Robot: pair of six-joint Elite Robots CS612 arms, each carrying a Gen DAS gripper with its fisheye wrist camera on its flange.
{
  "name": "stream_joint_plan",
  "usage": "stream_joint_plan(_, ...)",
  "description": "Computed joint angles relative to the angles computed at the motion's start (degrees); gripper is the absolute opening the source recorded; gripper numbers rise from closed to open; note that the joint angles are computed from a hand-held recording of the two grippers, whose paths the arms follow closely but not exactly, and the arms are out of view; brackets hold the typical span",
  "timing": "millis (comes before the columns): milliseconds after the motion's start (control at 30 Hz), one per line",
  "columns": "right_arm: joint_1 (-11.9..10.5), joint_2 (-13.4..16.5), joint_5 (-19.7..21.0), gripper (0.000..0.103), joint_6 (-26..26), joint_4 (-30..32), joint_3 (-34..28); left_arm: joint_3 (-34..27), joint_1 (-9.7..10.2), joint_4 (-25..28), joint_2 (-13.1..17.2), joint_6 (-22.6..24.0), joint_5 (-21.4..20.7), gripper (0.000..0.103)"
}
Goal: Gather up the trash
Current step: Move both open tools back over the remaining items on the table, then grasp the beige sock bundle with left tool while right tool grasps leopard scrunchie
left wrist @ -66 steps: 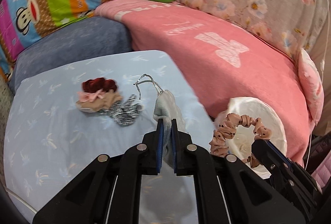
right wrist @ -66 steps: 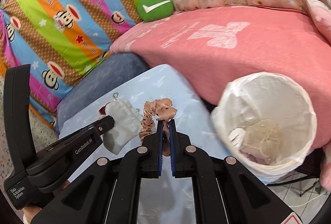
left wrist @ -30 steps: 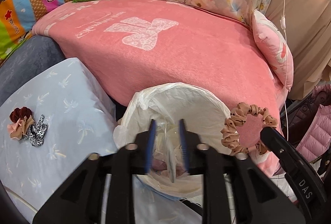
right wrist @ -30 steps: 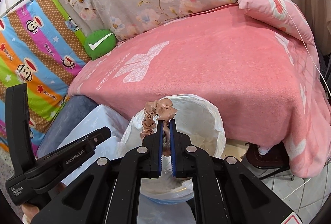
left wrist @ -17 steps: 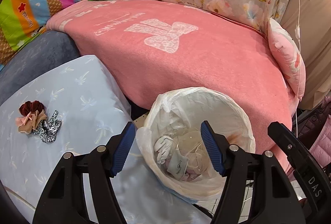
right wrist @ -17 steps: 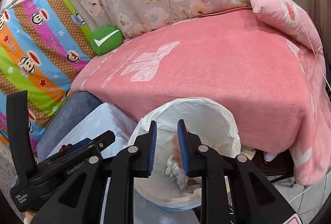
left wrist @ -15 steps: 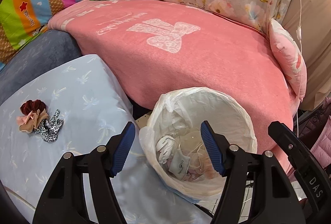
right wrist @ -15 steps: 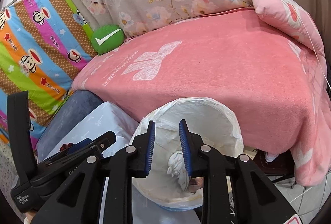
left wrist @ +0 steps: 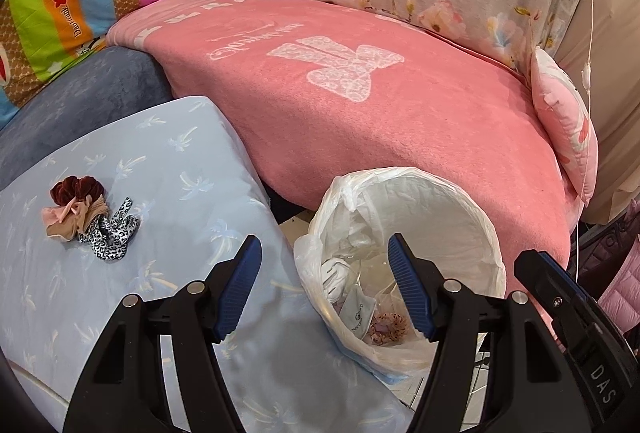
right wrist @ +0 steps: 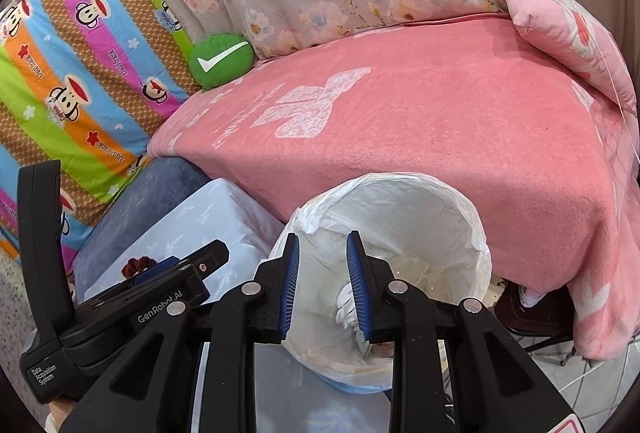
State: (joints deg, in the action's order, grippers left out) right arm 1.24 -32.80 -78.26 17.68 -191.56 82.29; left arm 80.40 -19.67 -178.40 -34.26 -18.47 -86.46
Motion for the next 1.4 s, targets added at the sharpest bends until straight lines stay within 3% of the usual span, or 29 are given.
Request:
stream_joint_plan(467,1.0,-0.2,0.6,0.031,-1.5,0.6,0.1,1.9,1.1,-0.9,-0.8,-2.3,0.2,0.064)
stream_joint_plan(600,1.5,-0.1,1.1,0.031,-2.3,1.3,-0.4,2.4,1.65,-1.1,-0.9,-3.1,0.3,0.07)
stream_joint_plan(767,2.3,0.1,1.6,0.031,-3.5,2.2,-1.0,2.9,2.45,-1.2,-1.1,-4.6,0.7,0.07)
stream_joint_plan(1300,5.7,1.9,3.0,0.034,-7.5,7.4,-4.8,4.7,6.14,-0.8,-1.3,-9.1,2.8,0.072)
stream_joint_plan(1400,6.5,2.4,3.3,0.037,-8.2,8.6,-6.1,5.0,7.07,-0.3,-1.3,-10.3,3.3,0.077)
